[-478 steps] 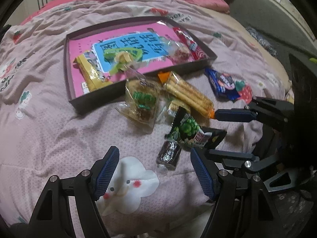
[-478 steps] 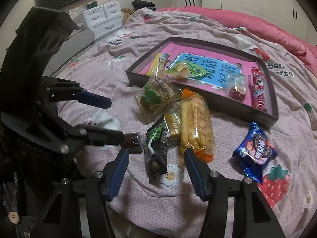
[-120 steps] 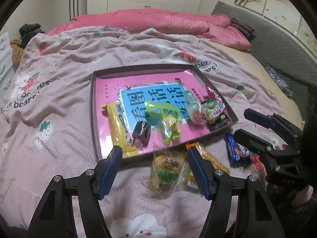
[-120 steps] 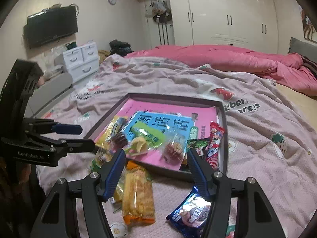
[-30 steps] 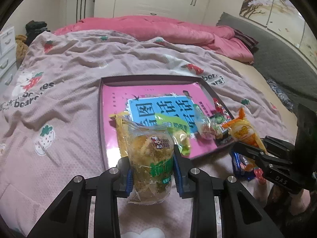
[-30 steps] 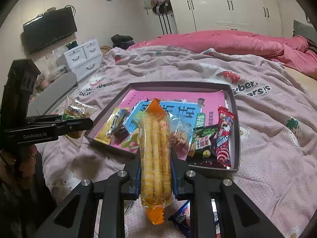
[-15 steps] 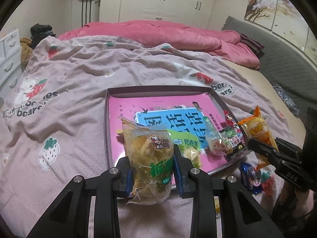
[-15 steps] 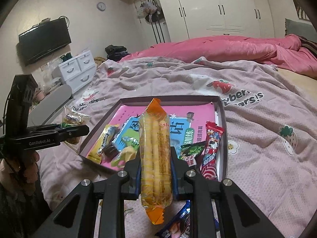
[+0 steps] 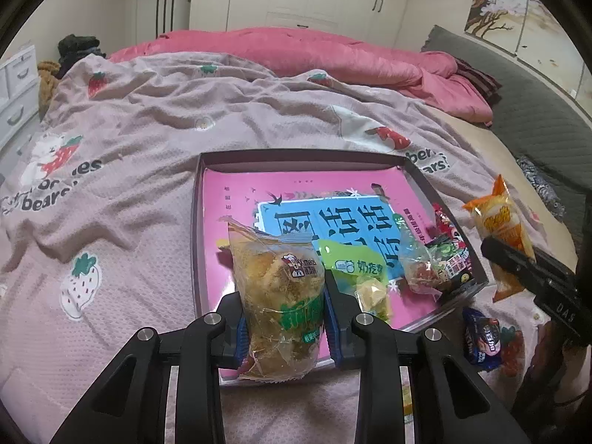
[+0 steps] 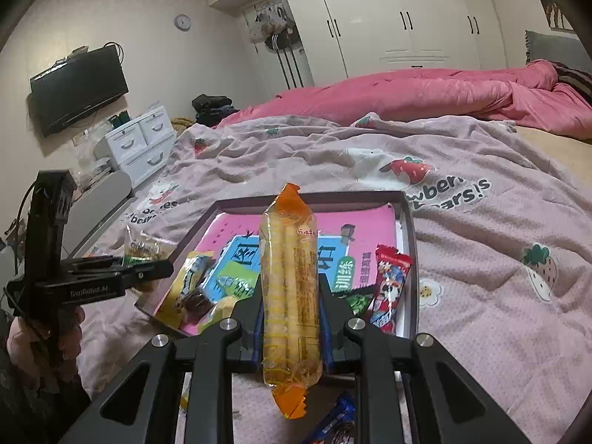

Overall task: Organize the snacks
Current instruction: 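Carry the bread bag and wafer roll over the tray with both tools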

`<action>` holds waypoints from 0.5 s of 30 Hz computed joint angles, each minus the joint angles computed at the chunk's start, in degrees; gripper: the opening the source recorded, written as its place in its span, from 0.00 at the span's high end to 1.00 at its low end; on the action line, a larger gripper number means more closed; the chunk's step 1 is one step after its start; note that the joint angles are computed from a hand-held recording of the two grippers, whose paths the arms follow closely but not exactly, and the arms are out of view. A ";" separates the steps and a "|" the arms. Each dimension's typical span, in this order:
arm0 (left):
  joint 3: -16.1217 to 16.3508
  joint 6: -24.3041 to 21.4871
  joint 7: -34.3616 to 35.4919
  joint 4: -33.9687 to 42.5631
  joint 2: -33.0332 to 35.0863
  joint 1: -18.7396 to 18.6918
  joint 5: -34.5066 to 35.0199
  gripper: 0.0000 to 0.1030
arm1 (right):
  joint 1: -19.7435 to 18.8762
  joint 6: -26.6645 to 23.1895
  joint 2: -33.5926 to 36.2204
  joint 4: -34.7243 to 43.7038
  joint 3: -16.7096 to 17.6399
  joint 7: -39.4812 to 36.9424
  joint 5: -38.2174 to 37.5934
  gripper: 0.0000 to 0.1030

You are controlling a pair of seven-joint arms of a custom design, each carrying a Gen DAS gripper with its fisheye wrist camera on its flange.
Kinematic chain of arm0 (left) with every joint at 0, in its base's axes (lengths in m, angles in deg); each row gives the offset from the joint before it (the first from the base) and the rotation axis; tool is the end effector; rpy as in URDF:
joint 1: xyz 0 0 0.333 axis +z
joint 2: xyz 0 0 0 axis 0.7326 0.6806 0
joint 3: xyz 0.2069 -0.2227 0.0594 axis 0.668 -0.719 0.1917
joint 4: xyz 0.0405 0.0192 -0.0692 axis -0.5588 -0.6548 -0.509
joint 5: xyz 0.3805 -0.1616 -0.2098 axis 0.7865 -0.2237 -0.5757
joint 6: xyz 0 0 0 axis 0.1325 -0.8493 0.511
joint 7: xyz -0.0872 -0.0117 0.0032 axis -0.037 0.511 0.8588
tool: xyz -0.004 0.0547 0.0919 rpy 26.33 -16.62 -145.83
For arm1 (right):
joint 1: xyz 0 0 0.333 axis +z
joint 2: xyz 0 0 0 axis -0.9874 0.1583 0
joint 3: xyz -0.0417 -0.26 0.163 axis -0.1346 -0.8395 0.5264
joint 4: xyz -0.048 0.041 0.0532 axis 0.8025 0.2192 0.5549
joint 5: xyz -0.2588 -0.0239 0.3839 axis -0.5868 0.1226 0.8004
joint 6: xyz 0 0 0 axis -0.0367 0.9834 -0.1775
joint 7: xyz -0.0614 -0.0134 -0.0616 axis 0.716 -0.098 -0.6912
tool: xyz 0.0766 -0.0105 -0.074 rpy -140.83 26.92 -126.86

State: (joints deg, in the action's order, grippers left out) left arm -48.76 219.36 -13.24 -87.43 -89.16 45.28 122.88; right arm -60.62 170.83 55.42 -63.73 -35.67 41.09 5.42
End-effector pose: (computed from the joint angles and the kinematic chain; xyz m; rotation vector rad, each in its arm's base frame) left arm 0.4961 -0.2229 0.3538 -2.0096 1.6614 -0.7900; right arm 0.5469 0.2053 0.3550 -1.9031 1.0904 -0.2296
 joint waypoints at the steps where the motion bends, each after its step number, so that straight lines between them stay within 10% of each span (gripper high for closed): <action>1: 0.16 0.15 0.30 0.10 0.27 -0.06 -0.26 0.68 | -0.05 -0.03 0.31 0.34 -0.05 -0.08 0.37 0.77; 15: 2.62 0.49 1.53 3.20 5.16 -2.25 -0.26 0.68 | -2.88 -3.49 6.57 5.07 0.12 10.54 -3.89 0.77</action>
State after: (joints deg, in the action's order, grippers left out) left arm -46.14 219.85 -11.71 -84.23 -84.00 43.02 122.62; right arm -63.50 167.34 61.99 -58.67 -35.56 51.63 1.54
